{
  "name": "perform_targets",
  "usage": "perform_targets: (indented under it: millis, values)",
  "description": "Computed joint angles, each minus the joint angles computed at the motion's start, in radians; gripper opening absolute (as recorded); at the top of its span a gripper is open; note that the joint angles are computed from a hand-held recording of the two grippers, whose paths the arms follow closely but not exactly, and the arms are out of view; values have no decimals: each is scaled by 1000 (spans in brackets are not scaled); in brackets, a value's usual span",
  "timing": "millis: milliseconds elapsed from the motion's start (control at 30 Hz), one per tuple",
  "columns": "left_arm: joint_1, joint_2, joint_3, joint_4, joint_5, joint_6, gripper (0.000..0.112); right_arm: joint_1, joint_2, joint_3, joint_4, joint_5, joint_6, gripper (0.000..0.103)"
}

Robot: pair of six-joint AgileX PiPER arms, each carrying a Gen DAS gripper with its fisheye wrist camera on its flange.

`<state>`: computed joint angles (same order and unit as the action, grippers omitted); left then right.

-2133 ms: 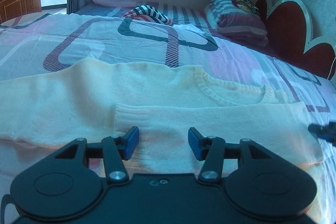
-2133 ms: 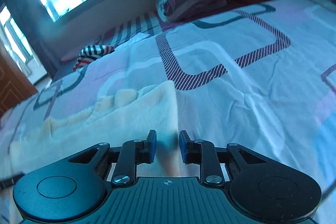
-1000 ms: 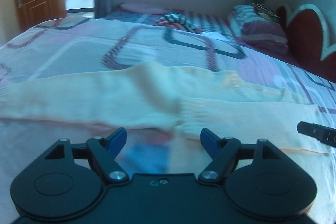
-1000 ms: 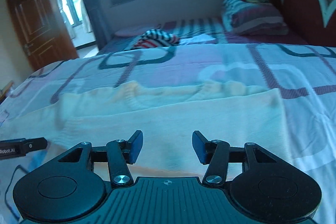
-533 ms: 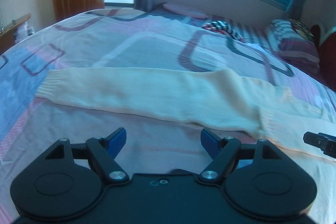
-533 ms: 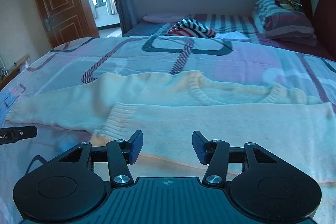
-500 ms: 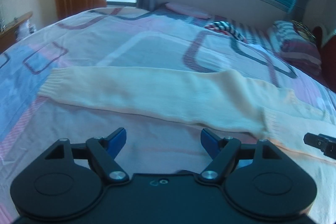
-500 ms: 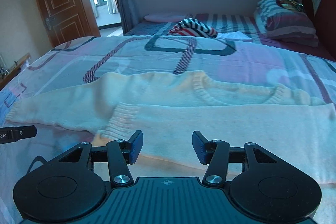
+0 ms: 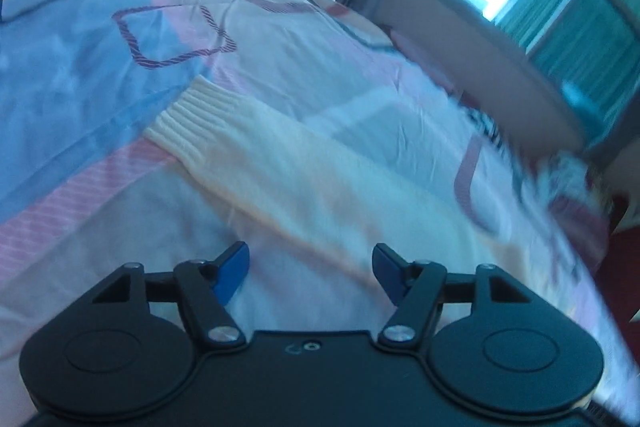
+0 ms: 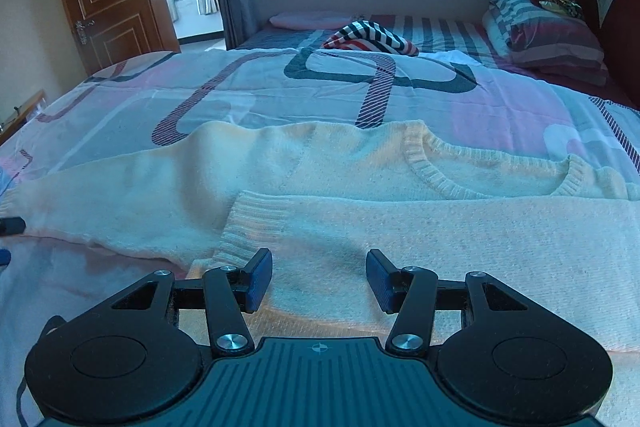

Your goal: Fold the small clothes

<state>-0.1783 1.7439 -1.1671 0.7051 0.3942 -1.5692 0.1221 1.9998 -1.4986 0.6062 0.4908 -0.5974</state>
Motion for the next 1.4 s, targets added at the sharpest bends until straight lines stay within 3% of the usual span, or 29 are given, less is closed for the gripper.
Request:
perform_targets:
  millis: [100,200,300,400,467,533,600,667,733,933,1067,1200,1300,1367,1400]
  values:
    - [45,18,17,91,-91,-140,62,2,5,0,-9,-8,12,52]
    - [78,45,15,221,-133,-316,38,2,4,8,3,-17,3,52]
    - [96,74,-10,201,-116,-324,6,1,2,16,15,-26,-9,52]
    - [85,69,-16,224,-88,-349,2,2,-17,35,17,-60,-6,52]
    - [62,56,-24,294,-61,-379,2,8,-23,43,-22,-88,24,52]
    - [35,40,-44,334,-50,-371,2,15,13,2,-128,-42,97,52]
    - [0,33,-88,334,-47,-305,2,15,6,13,-112,-51,59,52]
    - [-41,44,-158,277,-47,-178,2,-20,-3,13,26,-22,-24,52]
    - [-84,70,-238,183,-57,-33,2,-47,-24,24,85,-14,-35,52]
    - [-227,245,-555,-294,-36,543,2,-155,-84,56,191,56,-96,52]
    - [-330,424,-809,-485,52,782,2,-250,-127,93,231,88,-128,52]
    - [-396,649,-1157,-640,268,971,4,-344,-160,134,246,120,-165,52]
    - [-421,779,-1389,-678,438,1016,21,-399,-177,160,247,143,-185,52]
    - [-425,760,-1360,-687,449,1037,33,-421,-188,174,255,159,-198,52]
    - [-427,720,-1285,-686,412,1045,50,-431,-191,179,264,170,-205,52]
